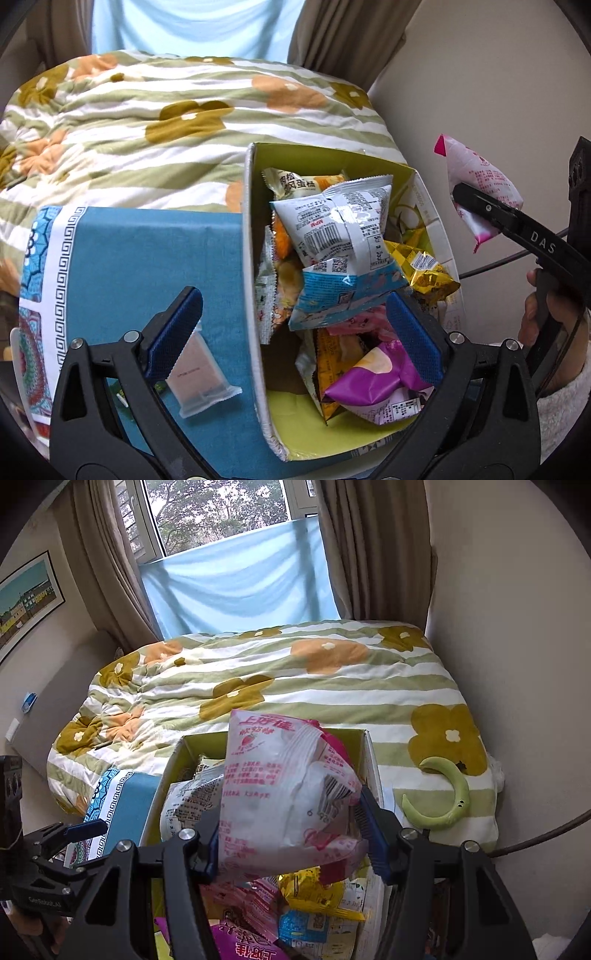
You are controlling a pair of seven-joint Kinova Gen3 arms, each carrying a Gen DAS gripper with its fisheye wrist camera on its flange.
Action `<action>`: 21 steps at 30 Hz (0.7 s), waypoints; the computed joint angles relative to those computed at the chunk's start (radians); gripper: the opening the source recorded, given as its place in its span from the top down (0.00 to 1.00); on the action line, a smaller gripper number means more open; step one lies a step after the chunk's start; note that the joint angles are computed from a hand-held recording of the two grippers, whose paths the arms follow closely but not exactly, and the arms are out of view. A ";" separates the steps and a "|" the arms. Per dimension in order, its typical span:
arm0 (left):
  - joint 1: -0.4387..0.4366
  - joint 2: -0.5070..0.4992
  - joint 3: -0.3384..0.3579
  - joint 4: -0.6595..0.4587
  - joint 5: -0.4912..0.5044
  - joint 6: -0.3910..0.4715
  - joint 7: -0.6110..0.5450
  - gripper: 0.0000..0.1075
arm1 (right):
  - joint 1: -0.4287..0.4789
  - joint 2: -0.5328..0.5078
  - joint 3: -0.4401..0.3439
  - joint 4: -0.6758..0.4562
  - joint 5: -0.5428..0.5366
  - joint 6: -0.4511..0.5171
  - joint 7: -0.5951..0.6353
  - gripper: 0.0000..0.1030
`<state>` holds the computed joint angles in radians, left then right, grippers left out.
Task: Organize snacks
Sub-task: 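Carry both bags over the cardboard box and open the left tool to drop its bag, then move both tools back over the green packet and white pouch on the mat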
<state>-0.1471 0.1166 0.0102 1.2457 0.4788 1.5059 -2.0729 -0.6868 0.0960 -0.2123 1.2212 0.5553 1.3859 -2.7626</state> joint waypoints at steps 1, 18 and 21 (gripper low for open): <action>-0.006 -0.004 -0.005 0.005 -0.002 -0.005 -0.003 0.08 | 0.011 0.003 0.005 0.004 -0.013 -0.019 0.008 0.44; -0.075 -0.034 -0.057 0.084 -0.048 -0.030 -0.026 0.08 | 0.055 -0.010 0.012 0.125 -0.081 -0.163 -0.028 0.03; -0.106 -0.030 -0.072 0.084 -0.024 -0.008 -0.060 0.08 | 0.022 -0.008 -0.009 0.118 -0.033 -0.127 -0.051 0.03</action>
